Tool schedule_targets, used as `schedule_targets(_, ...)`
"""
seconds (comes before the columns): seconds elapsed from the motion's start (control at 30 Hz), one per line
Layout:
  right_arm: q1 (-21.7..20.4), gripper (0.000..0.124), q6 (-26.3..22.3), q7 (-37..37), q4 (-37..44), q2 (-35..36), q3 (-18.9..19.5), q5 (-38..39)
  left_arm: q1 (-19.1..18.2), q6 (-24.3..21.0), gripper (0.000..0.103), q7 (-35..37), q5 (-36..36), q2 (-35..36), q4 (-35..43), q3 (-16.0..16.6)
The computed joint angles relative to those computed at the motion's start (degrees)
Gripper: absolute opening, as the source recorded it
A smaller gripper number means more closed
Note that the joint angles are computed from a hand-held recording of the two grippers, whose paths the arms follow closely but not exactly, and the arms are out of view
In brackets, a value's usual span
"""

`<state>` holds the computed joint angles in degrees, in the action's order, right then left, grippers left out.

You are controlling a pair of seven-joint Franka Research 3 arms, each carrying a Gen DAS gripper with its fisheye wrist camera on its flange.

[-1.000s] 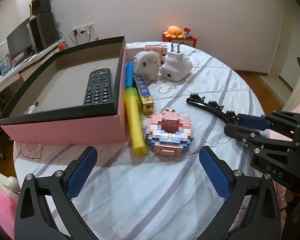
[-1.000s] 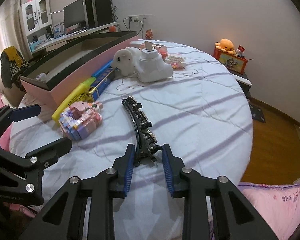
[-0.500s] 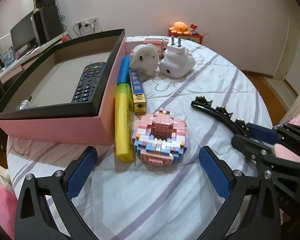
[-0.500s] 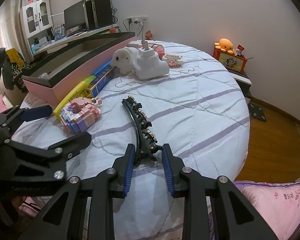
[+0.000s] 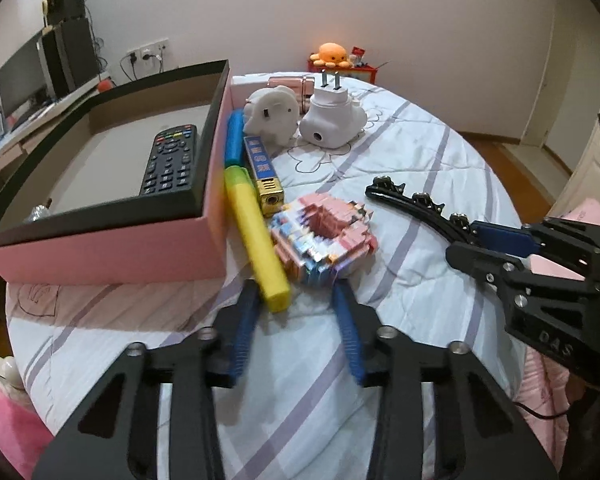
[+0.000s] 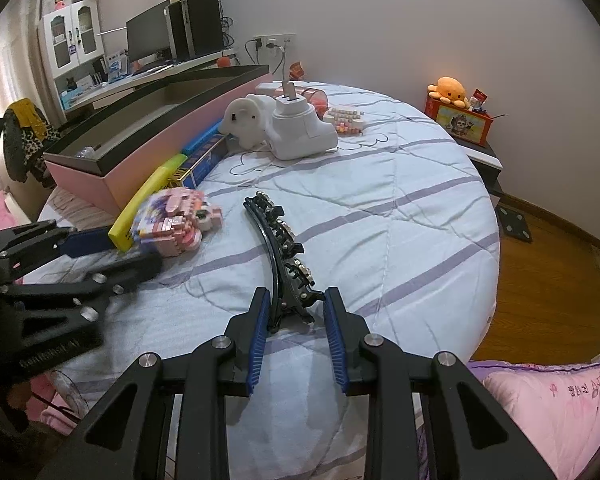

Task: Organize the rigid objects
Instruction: 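Grasp the yellow highlighter with the left tool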

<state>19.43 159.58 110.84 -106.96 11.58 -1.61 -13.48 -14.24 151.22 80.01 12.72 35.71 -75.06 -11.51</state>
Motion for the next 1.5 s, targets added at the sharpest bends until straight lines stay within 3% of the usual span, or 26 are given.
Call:
schedule_targets(0.07,0.4,0.028,-0.3,1.0,0.1,-0.1,-0.3,-0.9,0.7,0.5,0.026,0.7,-0.6,-0.7,-1.2,-0.5)
schedule_targets(0.17,0.6,0.028,-0.8,2.2,0.1,-0.1,-0.5,-1.9,3.7,0.5,0.026,2.9,-5.6,-1.3,-2.2,-3.8)
schedule_targets(0.27,0.4,0.028,-0.9,2.3,0.1,-0.3,-0.2,-1.7,4.8,2.3,0.032,4.1,-9.1,-2.1,-3.7,-5.3)
schedule_targets(0.37,0.1,0.028,-0.8,1.7,-0.1,-0.4,0.1,-1.2,3.5,4.4,0.032,3.1,-8.7,-2.3,-4.2,-4.1)
schedule_targets(0.5,-0.4,0.028,-0.3,0.3,-0.4,-0.5,0.5,0.0,1.1,1.3,0.034,-0.5,-6.5,0.3,0.1,-1.5)
schedule_targets(0.67,-0.9,0.028,0.5,-2.2,-0.9,-0.7,1.0,2.3,-0.9,3.2,0.033,-4.8,-2.1,0.0,-0.5,1.4)
schedule_targets(0.87,-1.2,0.028,1.7,-4.5,-1.3,-0.5,1.1,4.8,0.8,1.2,0.018,-2.4,-1.8,1.3,1.3,-0.3)
schedule_targets(1.1,-0.7,0.028,2.0,-4.4,-1.3,-0.5,0.6,5.2,1.6,1.0,0.017,0.6,-2.1,-0.3,-1.0,-1.1)
schedule_targets(1.33,0.6,0.029,-0.2,-0.9,-0.6,-0.8,0.1,1.3,4.7,2.4,0.016,6.9,-4.7,-7.2,-11.0,-3.3)
schedule_targets(1.5,0.7,0.029,-0.8,1.6,0.7,0.1,-0.3,-0.6,4.3,0.7,0.023,7.2,-6.3,-5.7,-8.2,-3.0)
